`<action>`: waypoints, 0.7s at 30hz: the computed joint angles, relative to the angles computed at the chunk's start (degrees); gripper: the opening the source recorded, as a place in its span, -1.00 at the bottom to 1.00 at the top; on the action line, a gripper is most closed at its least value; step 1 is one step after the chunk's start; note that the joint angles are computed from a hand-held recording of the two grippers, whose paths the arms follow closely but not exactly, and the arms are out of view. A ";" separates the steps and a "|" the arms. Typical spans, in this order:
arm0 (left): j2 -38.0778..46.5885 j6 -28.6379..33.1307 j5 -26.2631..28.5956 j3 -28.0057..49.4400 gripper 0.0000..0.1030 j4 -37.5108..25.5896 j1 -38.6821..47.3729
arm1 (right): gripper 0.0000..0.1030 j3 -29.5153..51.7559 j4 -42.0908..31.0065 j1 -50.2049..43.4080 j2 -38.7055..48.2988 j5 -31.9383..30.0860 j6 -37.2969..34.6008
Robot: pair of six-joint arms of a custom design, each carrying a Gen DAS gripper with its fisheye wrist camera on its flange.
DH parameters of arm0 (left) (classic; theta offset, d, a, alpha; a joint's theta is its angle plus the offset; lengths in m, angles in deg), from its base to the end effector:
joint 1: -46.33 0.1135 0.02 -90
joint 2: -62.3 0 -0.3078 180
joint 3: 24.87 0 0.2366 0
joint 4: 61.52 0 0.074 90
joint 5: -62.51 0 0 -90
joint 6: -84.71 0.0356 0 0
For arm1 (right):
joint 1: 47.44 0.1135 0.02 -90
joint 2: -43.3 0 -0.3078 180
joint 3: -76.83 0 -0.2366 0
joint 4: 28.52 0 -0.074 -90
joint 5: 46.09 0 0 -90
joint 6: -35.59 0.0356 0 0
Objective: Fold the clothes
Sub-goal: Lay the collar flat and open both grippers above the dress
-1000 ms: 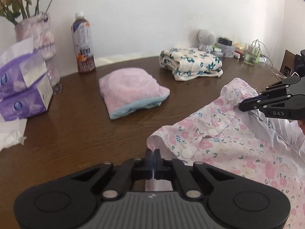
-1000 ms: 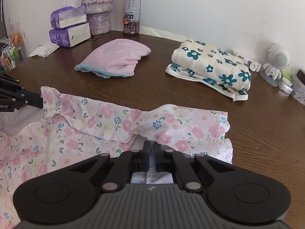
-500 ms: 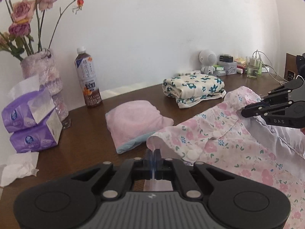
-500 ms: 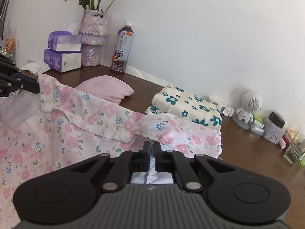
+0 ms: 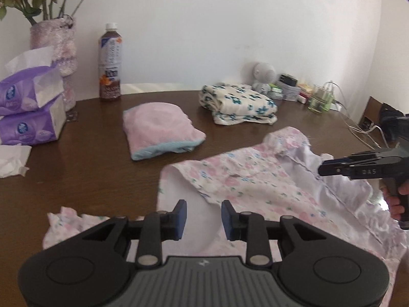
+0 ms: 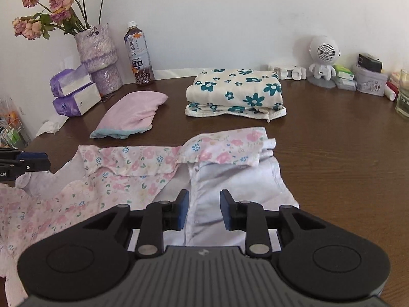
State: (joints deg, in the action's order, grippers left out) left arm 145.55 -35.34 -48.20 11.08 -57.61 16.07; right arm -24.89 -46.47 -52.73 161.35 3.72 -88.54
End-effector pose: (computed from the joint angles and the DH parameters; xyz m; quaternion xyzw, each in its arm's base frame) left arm 0.1983 -0.1011 0.1716 -0.0695 0.9036 -0.0528 0.4194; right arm 0.4011 -0.0141 0.1482 -0.3172 0.8499 0.2227 0.3571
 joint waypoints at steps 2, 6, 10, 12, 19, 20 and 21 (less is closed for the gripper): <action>1.96 -1.38 0.88 0.24 -0.46 0.51 -1.29 | -0.47 -2.06 0.48 -0.34 -0.59 -0.72 -2.64; 6.19 -4.46 -0.94 0.28 -0.46 2.09 -2.54 | -0.47 -6.18 5.81 1.26 -1.29 2.63 -3.35; 6.83 -5.05 1.37 -0.89 -0.43 5.06 -0.66 | -0.49 -7.56 8.42 1.33 -0.75 4.35 -3.31; 7.53 -5.03 1.84 -0.87 -0.41 5.95 -0.02 | -0.49 -8.16 9.78 0.91 -0.54 4.58 -3.31; 10.41 -5.14 2.24 -0.69 -0.37 9.90 0.63 | -0.49 -8.84 14.16 0.12 0.44 5.08 -1.64; 11.06 -5.09 1.79 -0.38 -0.37 10.29 0.35 | -0.49 -8.75 14.47 0.15 0.53 5.48 -1.67; 11.78 -5.03 1.24 -0.02 -0.37 10.68 0.03 | -0.49 -8.65 14.81 0.15 0.66 5.83 -1.69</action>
State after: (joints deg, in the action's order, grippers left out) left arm 157.33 -40.36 -46.95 11.06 -46.93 16.10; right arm -33.54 -31.66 -52.58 162.01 9.55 -90.23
